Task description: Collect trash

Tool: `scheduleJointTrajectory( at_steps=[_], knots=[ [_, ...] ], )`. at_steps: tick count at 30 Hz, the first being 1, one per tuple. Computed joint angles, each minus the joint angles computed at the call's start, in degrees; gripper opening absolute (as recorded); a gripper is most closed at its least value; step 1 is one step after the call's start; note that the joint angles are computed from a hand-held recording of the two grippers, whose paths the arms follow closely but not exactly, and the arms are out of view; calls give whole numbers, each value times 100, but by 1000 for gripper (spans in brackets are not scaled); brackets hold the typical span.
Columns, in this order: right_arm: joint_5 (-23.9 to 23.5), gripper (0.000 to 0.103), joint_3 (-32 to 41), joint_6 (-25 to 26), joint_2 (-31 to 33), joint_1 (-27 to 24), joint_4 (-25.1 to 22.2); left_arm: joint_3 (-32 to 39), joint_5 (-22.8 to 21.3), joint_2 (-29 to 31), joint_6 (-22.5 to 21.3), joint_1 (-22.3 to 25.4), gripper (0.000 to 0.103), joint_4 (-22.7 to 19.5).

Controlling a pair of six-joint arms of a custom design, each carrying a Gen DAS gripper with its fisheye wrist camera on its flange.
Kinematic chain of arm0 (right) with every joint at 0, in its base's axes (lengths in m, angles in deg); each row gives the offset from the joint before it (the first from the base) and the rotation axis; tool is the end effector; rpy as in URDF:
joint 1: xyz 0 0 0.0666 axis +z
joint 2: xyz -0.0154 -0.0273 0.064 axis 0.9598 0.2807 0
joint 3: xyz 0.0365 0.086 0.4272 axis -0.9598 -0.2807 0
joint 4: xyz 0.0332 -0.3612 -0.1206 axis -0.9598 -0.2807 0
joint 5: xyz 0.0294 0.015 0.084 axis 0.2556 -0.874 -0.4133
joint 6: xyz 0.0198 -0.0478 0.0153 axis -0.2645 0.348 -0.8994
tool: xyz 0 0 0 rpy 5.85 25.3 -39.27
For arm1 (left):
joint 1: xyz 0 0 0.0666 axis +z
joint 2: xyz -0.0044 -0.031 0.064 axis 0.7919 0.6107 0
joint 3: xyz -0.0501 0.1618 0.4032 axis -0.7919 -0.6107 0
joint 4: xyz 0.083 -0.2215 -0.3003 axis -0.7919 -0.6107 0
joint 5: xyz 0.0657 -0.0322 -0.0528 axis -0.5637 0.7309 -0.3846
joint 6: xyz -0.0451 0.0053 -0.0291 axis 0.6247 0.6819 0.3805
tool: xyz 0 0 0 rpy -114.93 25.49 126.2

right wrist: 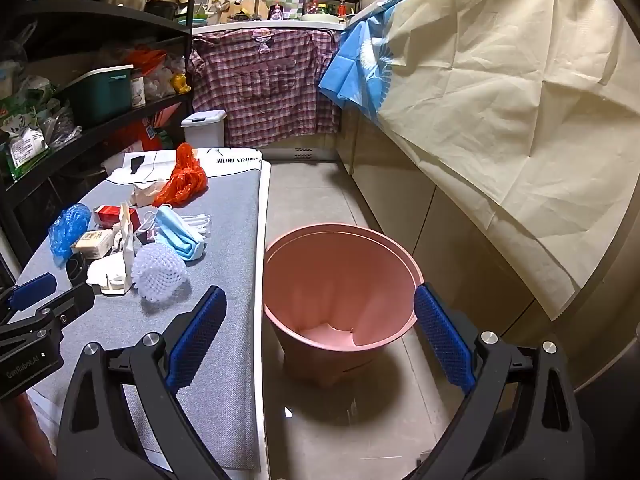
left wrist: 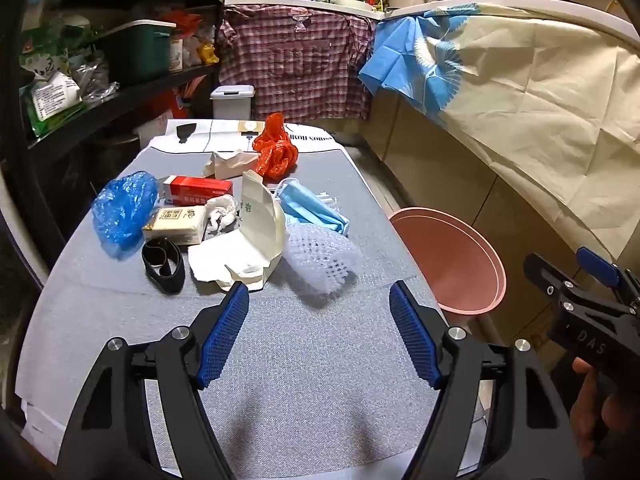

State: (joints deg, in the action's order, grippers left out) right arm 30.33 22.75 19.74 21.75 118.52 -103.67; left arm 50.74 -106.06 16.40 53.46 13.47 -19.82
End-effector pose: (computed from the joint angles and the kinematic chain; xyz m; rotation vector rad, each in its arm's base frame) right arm 0.4041 0.3828 0.3750 -0.4269 2.1286 0.1479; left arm 0.3258 -0.2338 0.3610 -0.4910 2.1689 0.0578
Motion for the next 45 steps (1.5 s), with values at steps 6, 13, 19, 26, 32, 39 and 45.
scheduleJointTrajectory(
  at_steps=[6,13,19,26,32,39,45],
  knots=[
    [10,93,7,16,5,-9,8,-4,3,6,-4,1,71,8],
    [39,93,-4,3,1,7,18,-5,9,21,-24,-6,71,31],
    [36,93,-6,15,-2,1,24,-10,10,17,-24,-7,71,37],
    [32,93,0,13,-3,-2,14,-3,11,20,-18,-7,71,26],
    [53,93,-44,10,-4,22,54,-4,7,32,-29,-13,71,45],
    [29,92,9,-1,6,12,5,-5,3,31,-29,-14,71,43],
    [-84,87,16,-9,-22,-4,-2,-15,15,29,-2,-11,71,45]
  ],
)
